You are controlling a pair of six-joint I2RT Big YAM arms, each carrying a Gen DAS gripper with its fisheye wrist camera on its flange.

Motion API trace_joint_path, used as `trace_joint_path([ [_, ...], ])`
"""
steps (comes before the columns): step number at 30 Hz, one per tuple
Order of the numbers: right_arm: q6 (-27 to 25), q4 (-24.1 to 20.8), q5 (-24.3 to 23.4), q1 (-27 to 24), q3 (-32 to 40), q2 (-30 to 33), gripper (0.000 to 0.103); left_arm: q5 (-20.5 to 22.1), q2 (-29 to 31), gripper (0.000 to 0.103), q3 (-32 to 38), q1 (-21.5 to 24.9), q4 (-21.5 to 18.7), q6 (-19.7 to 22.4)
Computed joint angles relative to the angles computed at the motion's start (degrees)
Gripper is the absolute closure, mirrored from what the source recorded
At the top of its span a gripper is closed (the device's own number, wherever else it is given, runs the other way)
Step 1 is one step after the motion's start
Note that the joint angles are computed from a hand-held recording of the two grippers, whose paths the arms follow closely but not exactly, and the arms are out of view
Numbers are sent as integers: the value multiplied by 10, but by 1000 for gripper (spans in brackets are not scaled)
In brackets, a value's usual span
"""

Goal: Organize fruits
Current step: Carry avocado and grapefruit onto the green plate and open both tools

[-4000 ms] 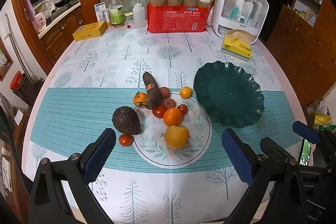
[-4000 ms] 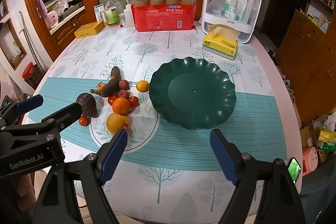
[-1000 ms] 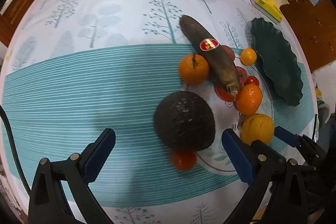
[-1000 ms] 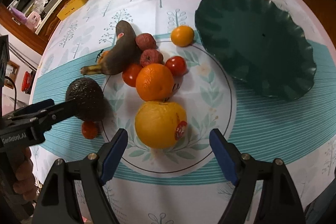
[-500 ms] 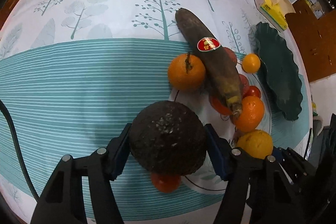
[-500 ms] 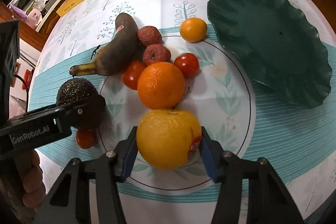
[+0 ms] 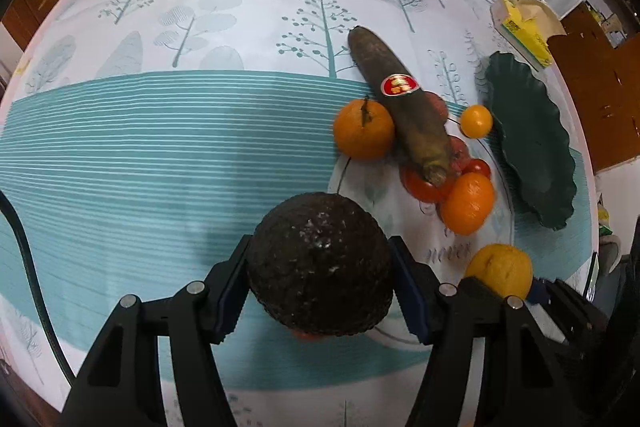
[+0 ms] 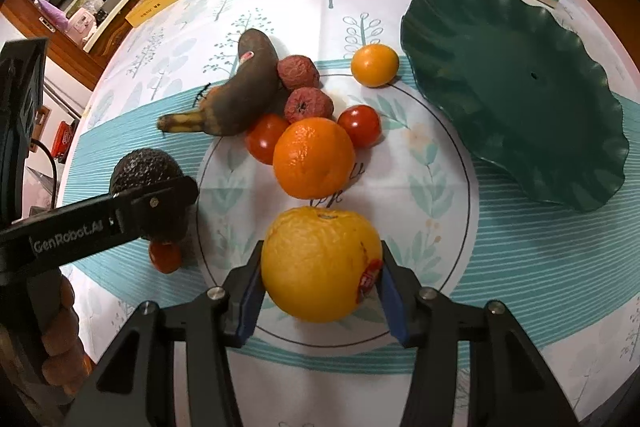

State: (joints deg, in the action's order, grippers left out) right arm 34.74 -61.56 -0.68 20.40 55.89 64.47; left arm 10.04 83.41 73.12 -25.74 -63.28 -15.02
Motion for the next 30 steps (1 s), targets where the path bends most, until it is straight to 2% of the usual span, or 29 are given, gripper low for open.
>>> trace_joint_path([
  [7, -22, -14, 1, -16, 2, -38, 52, -14, -40, 40, 17, -33, -36, 5],
  [13, -54, -25, 13, -63, 4, -75, 52, -13, -21, 39, 79, -84, -40, -14],
  [18, -103, -34, 22, -147, 8, -94, 52, -22, 38, 39, 167, -128, -34, -25],
  [23, -149, -33, 20, -250, 21, -80, 52, -41, 116, 39, 255, -159, -18, -19],
  [27, -185, -6, 25, -304, 24, -53, 52, -48, 195, 39, 334, -173, -39, -25],
  [30, -206, 10, 33, -318, 21, -33, 52, -49, 236, 39, 371, -182, -46, -28],
])
